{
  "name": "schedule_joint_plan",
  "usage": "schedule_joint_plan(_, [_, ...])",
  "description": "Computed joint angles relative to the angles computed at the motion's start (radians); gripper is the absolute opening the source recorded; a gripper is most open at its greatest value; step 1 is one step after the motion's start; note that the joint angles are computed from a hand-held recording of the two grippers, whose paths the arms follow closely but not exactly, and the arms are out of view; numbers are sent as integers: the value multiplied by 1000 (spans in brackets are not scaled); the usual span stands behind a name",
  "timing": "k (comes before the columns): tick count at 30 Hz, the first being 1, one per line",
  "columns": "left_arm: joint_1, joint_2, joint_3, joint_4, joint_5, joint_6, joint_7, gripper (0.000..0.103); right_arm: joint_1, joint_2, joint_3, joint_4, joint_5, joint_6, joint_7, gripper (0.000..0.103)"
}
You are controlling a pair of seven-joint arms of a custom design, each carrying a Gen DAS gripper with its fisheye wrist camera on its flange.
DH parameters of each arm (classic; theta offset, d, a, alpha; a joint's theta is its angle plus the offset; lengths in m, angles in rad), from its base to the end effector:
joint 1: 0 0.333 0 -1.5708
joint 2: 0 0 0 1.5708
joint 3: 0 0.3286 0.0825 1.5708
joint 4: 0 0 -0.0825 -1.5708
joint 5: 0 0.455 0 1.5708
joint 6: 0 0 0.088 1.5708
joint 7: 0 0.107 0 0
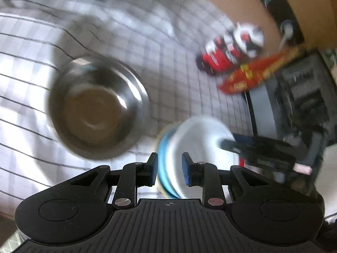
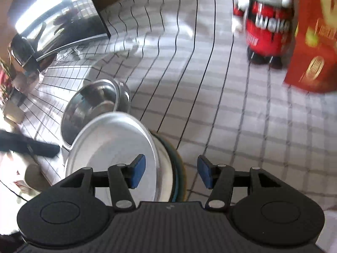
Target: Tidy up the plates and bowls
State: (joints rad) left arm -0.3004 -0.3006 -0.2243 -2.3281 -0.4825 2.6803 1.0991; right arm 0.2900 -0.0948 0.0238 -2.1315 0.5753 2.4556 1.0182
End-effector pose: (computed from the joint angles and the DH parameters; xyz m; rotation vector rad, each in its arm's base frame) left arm 0.4896 -0.2736 0.5065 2.3108 -1.7100 1.0405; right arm 0.5883 0.1910 0.4752 -2.1790 1.3028 -0.0553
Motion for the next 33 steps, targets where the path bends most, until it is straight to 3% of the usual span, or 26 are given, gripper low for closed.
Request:
schedule_joint_plan(2, [88,-50,-41,-42,147,-23,-136,28,8,-28,6,9,-3,14,18,55])
schedule_joint_plan(4, [180,-73,-81,-57,306,-100,-277,28,29,-27,4,49,64,13,0,56])
schedule_joint_plan(6, [198,-66,-66,-67,352,-133,-324,28,44,15,19,121,77,-5,59,58])
schedule_joint_plan(10, [166,-13,2,-88,279,-86,-281,28,51,221,65,360,-62,-128,262,59])
schedule_joint_plan(11, [155,-6,17,-99,246,-61,-257,36,57,281,76,423,-122,-157,323,59])
schedule_joint_plan(13, [130,0,45,-120,173,-9,-196,38,68,378,93,524,-216,-209,420,58])
schedule_joint_plan(19, [107,37,64,-107,82,17,-72,34,100,564,118,725,-385,-361,601,58])
schedule_joint_plan(23, [102,75,67,-90,25,18,-10,34,111,641,127,820,-431,-440,665,49])
schedule_joint_plan(24, [96,82,71,-89,-3,24,16,36,107,654,133,836,-423,-459,674,41])
schedule_joint_plan(33, [96,75,71,-90,-90,-7,85,36,127,661,133,844,-480,-482,691,35])
